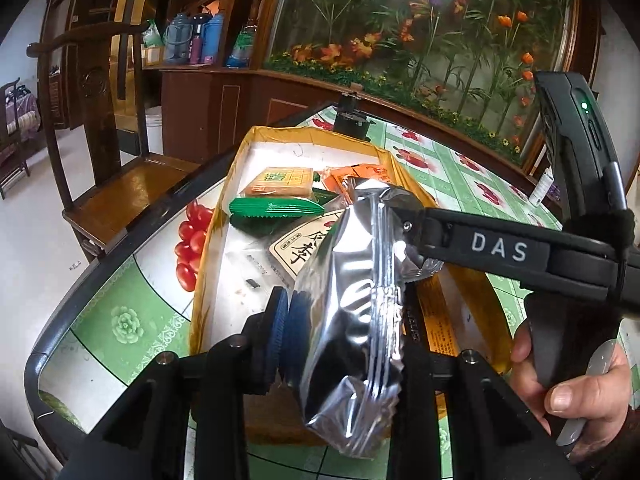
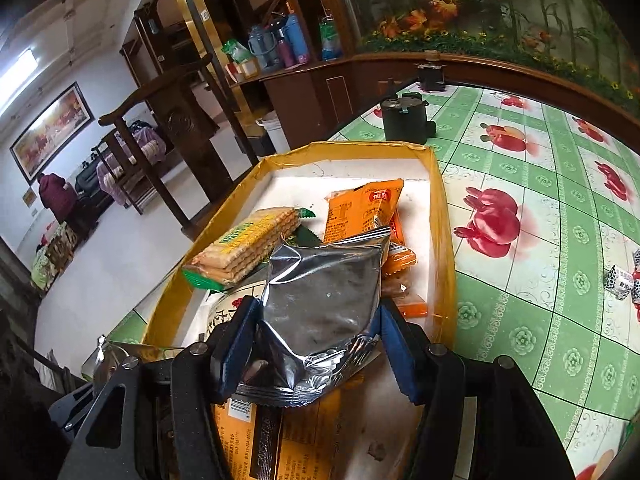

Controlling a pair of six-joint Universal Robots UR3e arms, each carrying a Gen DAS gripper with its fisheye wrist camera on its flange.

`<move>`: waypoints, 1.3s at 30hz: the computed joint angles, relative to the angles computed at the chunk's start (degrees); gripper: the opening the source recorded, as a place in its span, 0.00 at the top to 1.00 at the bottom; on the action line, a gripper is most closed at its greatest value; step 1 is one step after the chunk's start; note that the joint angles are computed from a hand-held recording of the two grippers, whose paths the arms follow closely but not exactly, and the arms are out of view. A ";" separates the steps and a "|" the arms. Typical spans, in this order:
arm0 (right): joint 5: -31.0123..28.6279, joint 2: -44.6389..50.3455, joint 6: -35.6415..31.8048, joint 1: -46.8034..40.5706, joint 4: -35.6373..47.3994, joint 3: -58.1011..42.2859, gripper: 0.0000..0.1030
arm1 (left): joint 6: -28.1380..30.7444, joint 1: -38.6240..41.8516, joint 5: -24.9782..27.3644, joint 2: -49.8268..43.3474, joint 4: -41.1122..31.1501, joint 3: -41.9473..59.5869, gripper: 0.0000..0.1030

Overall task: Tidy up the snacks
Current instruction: 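Open the left tool over the tray while the right tool releases its foil bag, then move both open tools back over the remaining snacks on the table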

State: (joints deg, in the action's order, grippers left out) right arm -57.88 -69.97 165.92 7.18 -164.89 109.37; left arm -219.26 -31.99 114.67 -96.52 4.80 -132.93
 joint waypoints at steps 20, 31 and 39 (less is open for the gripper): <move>15.12 -12.76 -1.61 -18.18 -6.79 16.75 0.28 | -2.07 -6.71 10.51 -1.88 5.34 0.98 0.28; 24.12 -21.99 -13.76 -46.33 12.37 19.73 0.28 | 5.11 -17.38 15.91 -6.98 -4.42 18.04 0.20; 14.93 -13.41 -15.23 -55.73 22.12 11.30 0.27 | 12.48 -18.69 2.96 -19.01 -16.19 40.06 0.20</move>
